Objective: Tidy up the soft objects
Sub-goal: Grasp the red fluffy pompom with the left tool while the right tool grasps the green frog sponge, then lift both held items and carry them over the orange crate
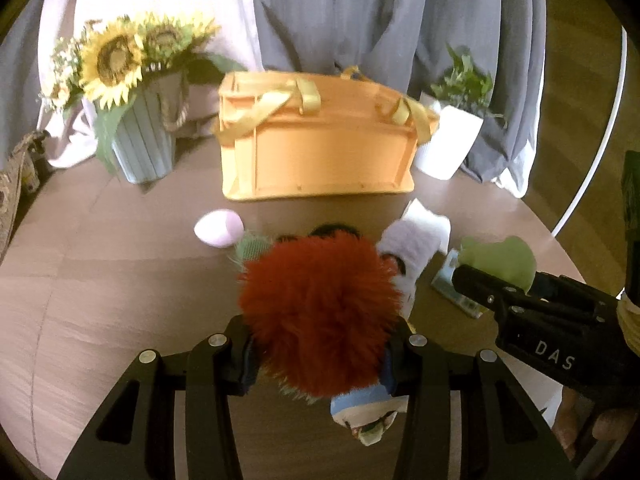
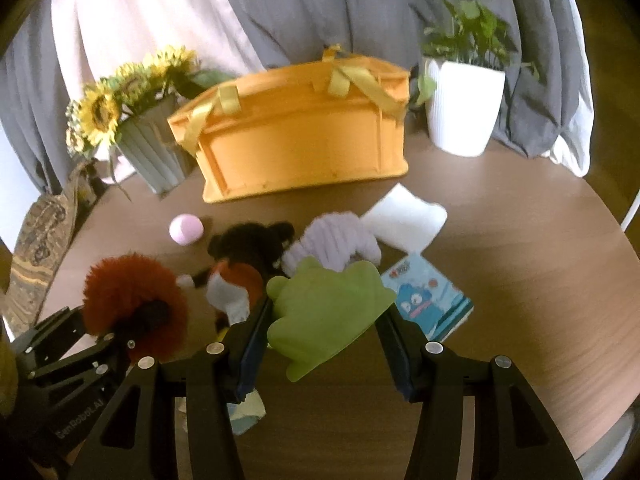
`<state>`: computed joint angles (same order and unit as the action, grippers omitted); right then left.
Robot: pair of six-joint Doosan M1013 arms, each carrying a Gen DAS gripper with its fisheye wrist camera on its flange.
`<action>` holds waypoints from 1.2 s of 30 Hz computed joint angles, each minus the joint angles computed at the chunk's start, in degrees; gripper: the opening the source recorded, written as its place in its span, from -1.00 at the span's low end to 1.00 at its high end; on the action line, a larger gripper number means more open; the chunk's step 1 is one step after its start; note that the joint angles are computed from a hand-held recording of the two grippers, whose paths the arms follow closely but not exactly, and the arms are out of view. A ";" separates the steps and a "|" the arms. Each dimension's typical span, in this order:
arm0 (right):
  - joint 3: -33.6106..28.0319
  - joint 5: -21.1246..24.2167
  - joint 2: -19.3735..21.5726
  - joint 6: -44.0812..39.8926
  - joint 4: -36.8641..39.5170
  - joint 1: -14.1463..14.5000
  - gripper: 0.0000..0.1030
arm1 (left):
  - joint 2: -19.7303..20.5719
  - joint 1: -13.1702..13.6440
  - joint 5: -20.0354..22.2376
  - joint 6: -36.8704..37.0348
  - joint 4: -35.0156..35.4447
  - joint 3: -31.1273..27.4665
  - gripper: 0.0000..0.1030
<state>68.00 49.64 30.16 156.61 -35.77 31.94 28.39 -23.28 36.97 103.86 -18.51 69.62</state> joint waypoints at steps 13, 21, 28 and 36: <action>-1.58 -1.56 -1.19 2.29 -6.56 0.31 0.04 | -0.87 -0.33 -4.64 -0.75 1.46 -2.33 -0.12; -2.33 -2.55 -1.77 3.79 -10.48 0.26 0.04 | -0.88 -0.61 -6.61 -1.35 2.65 -4.09 -0.11; -3.08 -3.76 -1.97 5.34 -13.88 -0.03 0.04 | -0.35 -0.75 -8.95 -1.26 3.38 -6.36 -0.11; -5.14 -5.51 -1.37 6.06 -16.75 -0.80 0.05 | 1.02 -0.88 -11.12 -2.05 4.53 -9.52 -0.11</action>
<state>62.86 44.13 28.78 162.67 -52.52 31.14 29.41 -24.16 25.85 101.82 -13.98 60.10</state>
